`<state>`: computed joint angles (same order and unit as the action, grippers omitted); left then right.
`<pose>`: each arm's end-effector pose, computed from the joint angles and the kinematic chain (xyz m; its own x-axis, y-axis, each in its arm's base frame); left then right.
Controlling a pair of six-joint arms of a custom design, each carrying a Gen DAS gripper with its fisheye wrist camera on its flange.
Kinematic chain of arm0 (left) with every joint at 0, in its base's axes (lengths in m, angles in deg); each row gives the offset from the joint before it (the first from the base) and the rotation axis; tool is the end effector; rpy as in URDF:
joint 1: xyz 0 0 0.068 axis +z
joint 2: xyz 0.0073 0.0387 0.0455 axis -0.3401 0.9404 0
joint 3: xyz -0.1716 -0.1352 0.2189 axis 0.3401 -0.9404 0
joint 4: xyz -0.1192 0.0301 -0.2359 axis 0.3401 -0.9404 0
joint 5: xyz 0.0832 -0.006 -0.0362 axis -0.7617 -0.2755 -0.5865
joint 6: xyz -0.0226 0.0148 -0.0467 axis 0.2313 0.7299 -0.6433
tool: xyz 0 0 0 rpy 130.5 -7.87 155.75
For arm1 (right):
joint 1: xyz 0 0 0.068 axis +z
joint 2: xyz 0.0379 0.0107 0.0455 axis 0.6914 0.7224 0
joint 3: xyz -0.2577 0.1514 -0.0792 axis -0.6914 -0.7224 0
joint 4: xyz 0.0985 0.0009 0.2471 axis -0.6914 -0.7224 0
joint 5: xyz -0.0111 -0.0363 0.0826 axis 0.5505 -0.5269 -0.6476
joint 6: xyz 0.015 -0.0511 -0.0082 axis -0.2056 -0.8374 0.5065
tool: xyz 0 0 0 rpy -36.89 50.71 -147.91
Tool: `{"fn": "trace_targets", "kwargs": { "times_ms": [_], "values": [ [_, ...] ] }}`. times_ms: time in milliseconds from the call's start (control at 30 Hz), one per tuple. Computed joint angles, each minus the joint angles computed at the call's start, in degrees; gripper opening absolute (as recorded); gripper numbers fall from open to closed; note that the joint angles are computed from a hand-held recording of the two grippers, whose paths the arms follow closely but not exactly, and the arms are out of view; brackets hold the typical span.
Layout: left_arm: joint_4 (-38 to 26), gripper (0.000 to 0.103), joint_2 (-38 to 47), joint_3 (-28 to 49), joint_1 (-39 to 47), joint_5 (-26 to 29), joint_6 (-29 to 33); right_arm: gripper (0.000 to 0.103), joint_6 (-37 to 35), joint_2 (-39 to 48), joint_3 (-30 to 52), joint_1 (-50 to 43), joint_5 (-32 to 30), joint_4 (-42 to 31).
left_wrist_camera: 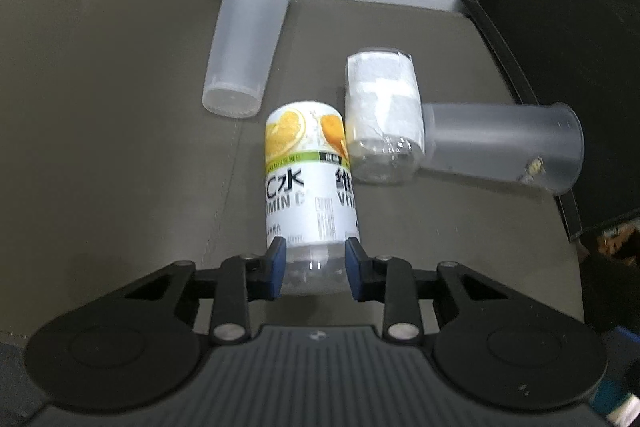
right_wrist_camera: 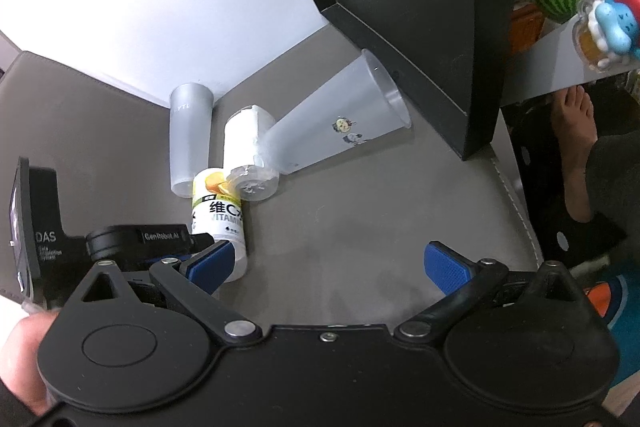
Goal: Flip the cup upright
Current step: 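Close the left tool around the vitamin C bottle's body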
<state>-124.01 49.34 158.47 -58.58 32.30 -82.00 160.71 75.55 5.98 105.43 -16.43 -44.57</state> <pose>0.2724 -0.2141 0.2923 -0.8979 0.2473 -0.3642 0.2859 0.9567 -0.0553 0.0980 0.1423 0.3015 -0.6142 0.6469 -0.4520 0.4635 0.7593 0.4568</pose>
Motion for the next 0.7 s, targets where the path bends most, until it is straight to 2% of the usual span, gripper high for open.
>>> {"fn": "trace_targets", "kwargs": {
  "times_ms": [133, 300, 367, 433, 700],
  "values": [
    [-0.84, 0.037, 0.41, 0.37, -0.41, -0.8, 0.59, 0.102, 0.28, 0.18, 0.43, 1.11, 0.37, -0.16],
    [-0.73, 0.052, 1.1, 0.45, 0.53, -0.63, 0.69, 0.102, 1.15, 0.48, 0.25, 1.23, 0.17, -0.94],
    [-0.19, 0.064, 1.52, 0.88, 0.93, -0.94, 0.58, 0.102, 1.1, 0.55, 0.06, 1.05, 0.06, -0.79],
    [0.23, 0.068, 2.33, 1.63, 1.46, -1.52, 0.43, 0.102, 0.98, 0.74, 0.07, 0.93, 0.02, -0.66],
    [0.1, 0.069, 7.09, 4.52, 3.49, -2.28, 0.93, 0.102, -0.25, 1.64, -0.02, -0.07, -1.28, 0.63]
  ]
}}
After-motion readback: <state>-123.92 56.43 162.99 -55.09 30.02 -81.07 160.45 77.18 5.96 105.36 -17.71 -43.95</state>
